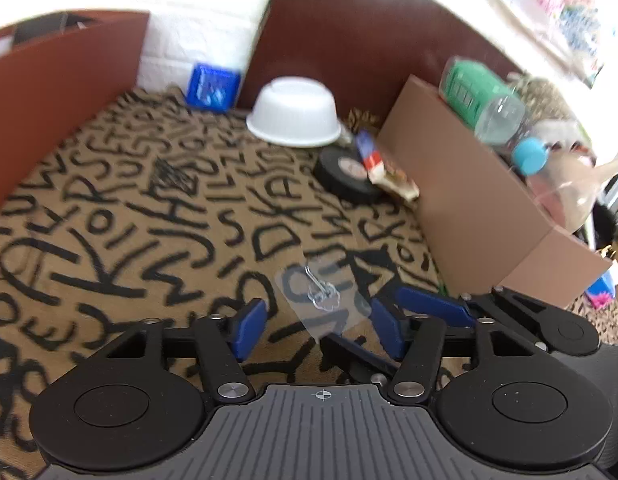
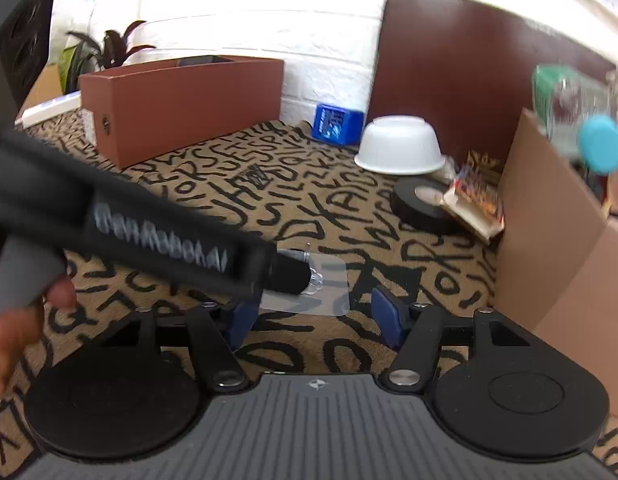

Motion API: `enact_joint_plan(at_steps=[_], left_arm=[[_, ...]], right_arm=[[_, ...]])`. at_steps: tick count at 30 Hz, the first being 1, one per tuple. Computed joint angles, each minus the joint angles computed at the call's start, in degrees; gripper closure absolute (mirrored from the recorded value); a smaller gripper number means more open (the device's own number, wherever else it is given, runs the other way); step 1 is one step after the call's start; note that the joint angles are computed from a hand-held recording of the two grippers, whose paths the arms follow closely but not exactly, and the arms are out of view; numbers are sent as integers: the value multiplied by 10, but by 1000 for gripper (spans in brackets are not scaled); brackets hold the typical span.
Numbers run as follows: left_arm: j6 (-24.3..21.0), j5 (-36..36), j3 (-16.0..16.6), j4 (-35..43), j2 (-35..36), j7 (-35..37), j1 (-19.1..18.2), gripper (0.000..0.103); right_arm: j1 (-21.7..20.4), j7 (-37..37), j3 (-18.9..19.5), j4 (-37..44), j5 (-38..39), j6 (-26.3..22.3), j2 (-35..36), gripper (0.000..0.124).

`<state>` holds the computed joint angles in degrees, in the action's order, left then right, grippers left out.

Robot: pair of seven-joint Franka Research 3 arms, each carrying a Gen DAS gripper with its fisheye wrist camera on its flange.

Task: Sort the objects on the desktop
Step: 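Move the left tool back down to the clear packet on the table, then close the left tool's fingers on the clear hook packet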

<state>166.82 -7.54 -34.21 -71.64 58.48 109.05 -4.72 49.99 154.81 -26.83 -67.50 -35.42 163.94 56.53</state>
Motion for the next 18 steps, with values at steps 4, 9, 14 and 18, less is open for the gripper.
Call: enact_joint_plan(at_steps=[4,9,14,18], left_arm=[[-15,0,24,43,20,-27,-30,40],[-31,-3,34,86,40,-41,-46,43],[-20,-1,35,95,48,-41,-54,31],[-18,17,66,94,39,-54,-74,43]], right_arm=[[-31,-21,24,26,30,12,19,57],[-53,-69,42,60,73,15,41,56],[-59,-100,50,91,104,-7,57,56],[-50,-94,36,84,110,3,57,68]])
